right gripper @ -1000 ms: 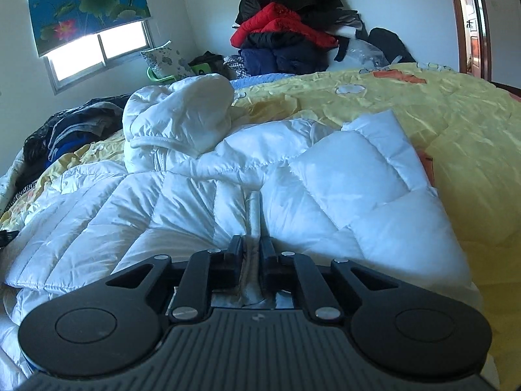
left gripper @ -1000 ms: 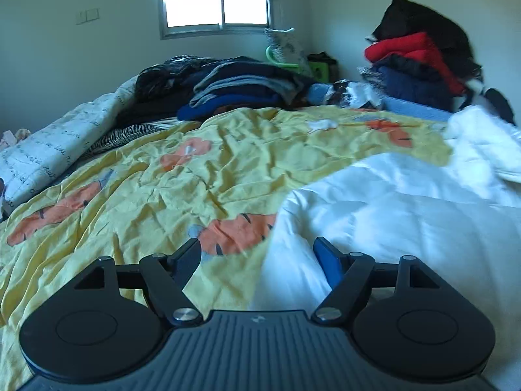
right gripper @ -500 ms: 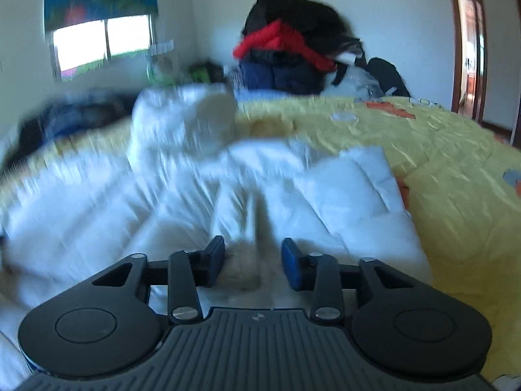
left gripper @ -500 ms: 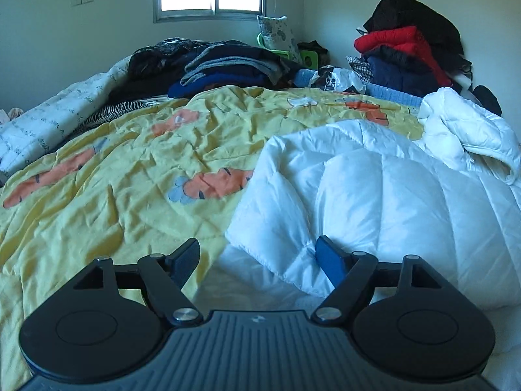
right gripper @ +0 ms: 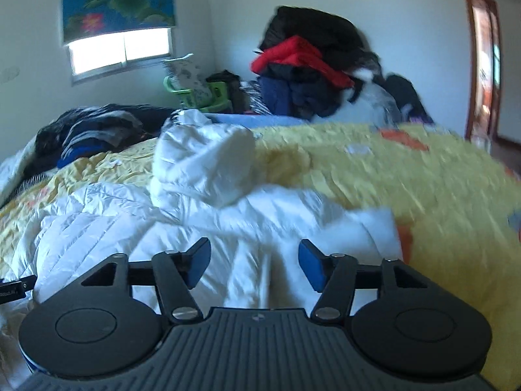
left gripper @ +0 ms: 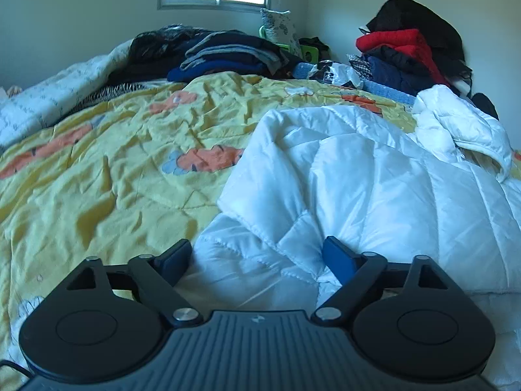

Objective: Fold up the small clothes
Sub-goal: 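Open the right tool and smooth the folded jacket with both tools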

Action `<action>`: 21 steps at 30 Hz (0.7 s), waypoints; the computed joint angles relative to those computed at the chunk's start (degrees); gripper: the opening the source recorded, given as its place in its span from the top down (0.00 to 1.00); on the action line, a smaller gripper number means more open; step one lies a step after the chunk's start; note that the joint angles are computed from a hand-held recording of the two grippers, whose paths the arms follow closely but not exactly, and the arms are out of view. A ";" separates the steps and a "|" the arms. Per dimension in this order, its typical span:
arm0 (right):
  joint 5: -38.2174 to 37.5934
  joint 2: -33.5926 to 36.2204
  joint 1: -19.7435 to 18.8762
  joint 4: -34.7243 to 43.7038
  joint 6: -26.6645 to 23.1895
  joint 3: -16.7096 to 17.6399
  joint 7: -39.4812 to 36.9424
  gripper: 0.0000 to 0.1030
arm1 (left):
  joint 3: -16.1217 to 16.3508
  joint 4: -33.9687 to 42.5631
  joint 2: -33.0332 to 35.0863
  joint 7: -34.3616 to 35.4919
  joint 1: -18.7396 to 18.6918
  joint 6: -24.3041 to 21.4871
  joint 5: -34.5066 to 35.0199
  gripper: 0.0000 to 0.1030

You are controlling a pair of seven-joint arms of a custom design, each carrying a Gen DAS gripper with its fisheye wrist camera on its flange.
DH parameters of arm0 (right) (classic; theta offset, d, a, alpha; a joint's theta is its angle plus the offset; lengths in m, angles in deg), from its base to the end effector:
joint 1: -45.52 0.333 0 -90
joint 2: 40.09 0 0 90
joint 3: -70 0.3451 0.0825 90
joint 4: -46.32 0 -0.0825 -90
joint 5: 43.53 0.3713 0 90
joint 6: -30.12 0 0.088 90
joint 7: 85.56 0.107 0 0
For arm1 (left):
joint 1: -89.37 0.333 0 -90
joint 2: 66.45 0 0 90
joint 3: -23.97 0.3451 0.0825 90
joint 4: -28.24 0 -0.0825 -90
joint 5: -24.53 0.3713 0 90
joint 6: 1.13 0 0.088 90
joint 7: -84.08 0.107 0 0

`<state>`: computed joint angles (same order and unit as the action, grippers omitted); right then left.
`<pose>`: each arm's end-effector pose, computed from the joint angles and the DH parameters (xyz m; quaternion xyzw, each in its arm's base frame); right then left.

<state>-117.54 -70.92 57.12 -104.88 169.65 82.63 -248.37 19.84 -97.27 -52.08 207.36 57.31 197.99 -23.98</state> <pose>0.3427 0.1572 0.4798 -0.4303 0.7420 -0.4368 0.2710 0.5172 -0.2654 0.4100 -0.5433 0.7058 -0.3804 0.2491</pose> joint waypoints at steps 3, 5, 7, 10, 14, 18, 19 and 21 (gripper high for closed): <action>-1.96 3.59 -0.82 3.43 0.51 -0.84 -2.67 0.31 | -1.96 -0.34 -0.04 -3.08 2.79 -0.91 2.50 0.07; -2.59 6.15 -1.24 5.83 1.64 -1.92 -3.51 0.29 | -0.22 -0.29 0.01 -2.63 0.98 -0.96 2.10 0.06; -2.62 9.12 -1.66 8.67 2.45 -2.89 -4.71 0.27 | 0.47 -0.29 0.06 -2.50 0.26 -0.95 2.05 0.06; -3.04 13.90 -2.13 13.37 2.17 -3.69 -6.77 0.26 | -0.83 -0.66 -0.06 -4.17 1.89 -1.05 4.02 0.05; -3.52 20.01 -1.70 19.41 1.01 -4.80 -9.88 0.23 | -0.39 -0.80 -0.03 -5.00 1.65 -1.03 4.91 0.05; -3.55 24.53 -0.78 23.91 0.11 -6.28 -11.98 0.23 | -0.03 -0.87 -0.05 -5.44 1.35 -1.10 5.31 0.05; -3.50 25.31 -0.54 24.66 -0.06 -6.62 -12.19 0.23 | -0.10 -0.93 -0.07 -5.60 1.46 -1.08 5.51 0.05; -3.97 26.55 -0.14 25.77 -0.09 -7.26 -11.80 0.23 | -0.56 -1.07 -0.11 -6.21 2.02 -1.02 6.17 0.04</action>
